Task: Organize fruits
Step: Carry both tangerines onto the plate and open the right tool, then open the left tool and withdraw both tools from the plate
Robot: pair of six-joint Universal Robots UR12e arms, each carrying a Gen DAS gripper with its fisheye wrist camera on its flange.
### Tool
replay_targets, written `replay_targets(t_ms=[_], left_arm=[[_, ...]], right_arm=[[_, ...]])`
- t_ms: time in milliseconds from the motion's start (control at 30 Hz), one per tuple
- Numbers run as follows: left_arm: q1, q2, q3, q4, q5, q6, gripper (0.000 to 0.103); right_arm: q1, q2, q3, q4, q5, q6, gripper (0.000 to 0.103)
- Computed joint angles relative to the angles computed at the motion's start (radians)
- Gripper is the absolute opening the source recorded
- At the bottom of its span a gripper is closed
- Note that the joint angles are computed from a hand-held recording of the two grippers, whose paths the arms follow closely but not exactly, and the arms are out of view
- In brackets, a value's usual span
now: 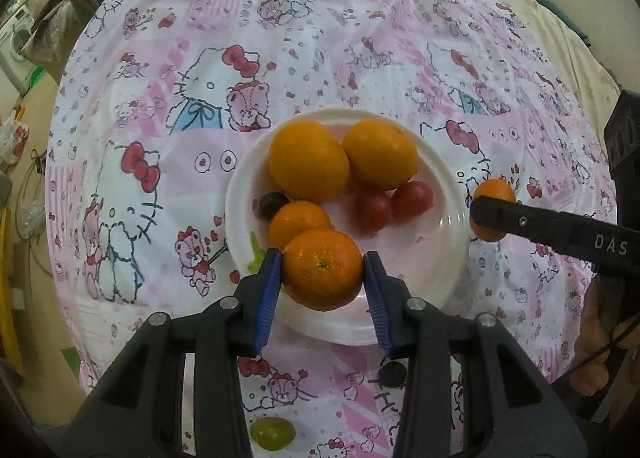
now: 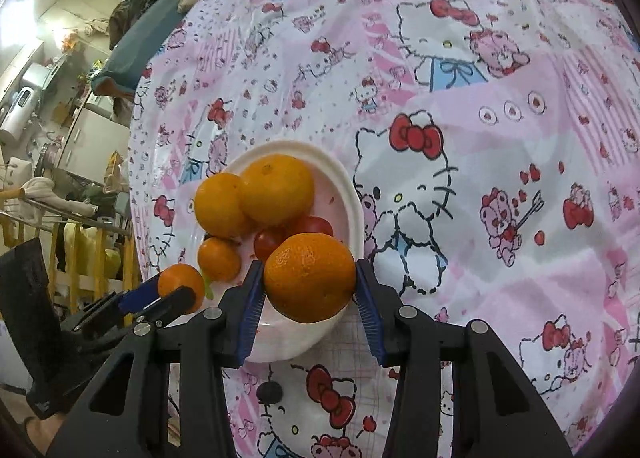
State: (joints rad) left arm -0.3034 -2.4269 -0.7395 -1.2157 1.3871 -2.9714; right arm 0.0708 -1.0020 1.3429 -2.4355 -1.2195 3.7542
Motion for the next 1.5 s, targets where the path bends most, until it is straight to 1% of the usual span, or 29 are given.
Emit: replay_targets(t_ms=[67, 133, 200, 333, 500, 900, 1133, 1167, 1200, 1267, 1400, 1500], left_arm=[[-0.003, -0.006, 0.005, -0.001, 0.019, -0.002, 0.037], [-0.005, -0.012, 0.013, -0.017, 0.032, -0.022, 0.037], [-0.004, -0.014, 0.011, -0.019, 0.022, -0.036, 0.037], [-0.007, -0.013, 0.008, -0.011, 0.017, -0.012, 0.037], [-0.008, -0.011, 0.005, -0.011, 0.007, -0.007, 0.038], [-0.008, -0.015, 0.015, -0.022, 0.0, -0.014, 0.038], [-0.005, -0.012, 0.009, -0.007, -0.011, -0.026, 0.038], [-0.005, -0.012, 0.011, -0.007, -0.008, -0.024, 0.038], [-0.005, -0.013, 0.012, -0.008, -0.008, -0.021, 0.038], [-0.006, -0.014, 0.014, -0.01, -0.006, -0.022, 0.039], [-0.005, -0.018, 0.023, -0.021, -0.001, -0.026, 0.039], [-0.008, -0.026, 0.042, -0.054, 0.012, -0.015, 0.04]], right_arm=[[0.0, 0.0, 0.005, -0.009, 0.007, 0.01, 0.046], [-0.001, 0.0, 0.007, -0.014, 0.013, 0.012, 0.047], [0.001, -0.001, 0.008, -0.01, 0.006, 0.008, 0.047], [0.004, 0.002, 0.005, -0.005, 0.014, 0.005, 0.048], [0.007, 0.006, 0.0, -0.003, 0.013, 0.004, 0.048], [0.006, 0.007, 0.003, 0.008, 0.02, 0.009, 0.048], [0.007, 0.009, -0.002, 0.016, 0.023, 0.007, 0.049], [0.007, 0.009, -0.002, 0.014, 0.025, 0.008, 0.05], [0.006, 0.008, 0.002, -0.001, 0.031, 0.012, 0.061], [0.008, 0.005, 0.009, -0.032, 0.022, 0.024, 0.068], [0.004, -0.002, 0.021, -0.083, 0.014, 0.053, 0.068], [0.001, -0.004, 0.024, -0.086, 0.009, 0.066, 0.068]])
